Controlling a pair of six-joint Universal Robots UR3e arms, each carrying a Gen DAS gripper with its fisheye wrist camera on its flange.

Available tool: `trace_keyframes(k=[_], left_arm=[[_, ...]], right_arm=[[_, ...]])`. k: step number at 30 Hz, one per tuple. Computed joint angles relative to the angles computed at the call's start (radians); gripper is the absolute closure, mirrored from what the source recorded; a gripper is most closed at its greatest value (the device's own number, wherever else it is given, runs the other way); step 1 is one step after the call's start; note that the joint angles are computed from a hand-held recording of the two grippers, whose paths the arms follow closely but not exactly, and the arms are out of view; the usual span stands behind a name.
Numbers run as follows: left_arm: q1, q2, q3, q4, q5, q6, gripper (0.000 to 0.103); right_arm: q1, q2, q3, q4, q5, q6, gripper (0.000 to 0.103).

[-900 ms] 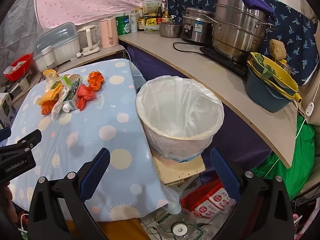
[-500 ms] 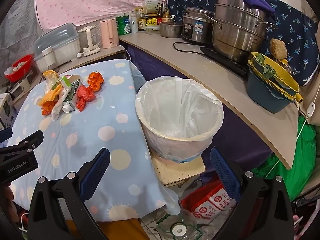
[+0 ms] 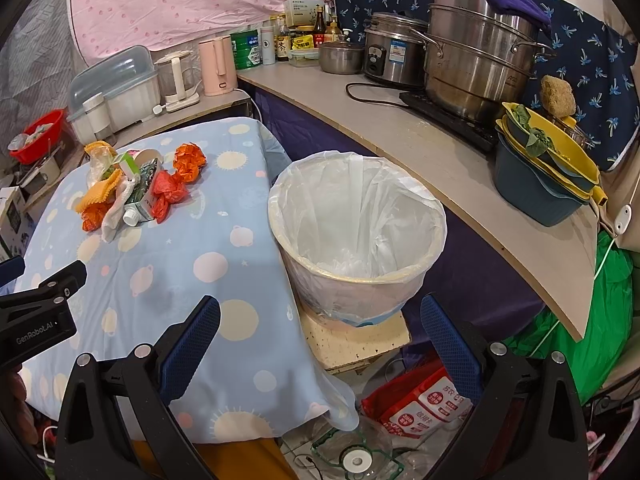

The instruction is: Collect trash

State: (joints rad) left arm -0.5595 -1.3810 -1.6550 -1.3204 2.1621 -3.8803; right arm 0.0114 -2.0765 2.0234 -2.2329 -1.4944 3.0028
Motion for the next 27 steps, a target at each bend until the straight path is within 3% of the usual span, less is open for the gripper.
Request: trace_keyframes(k=[27], left_arm=[[0.003,-0.018,0.038,-0.02,0.006,0.003,0.007]], right_arm=[[-0.018,-0.008,0.011,-0.003,0.013,-0.011,0.007]])
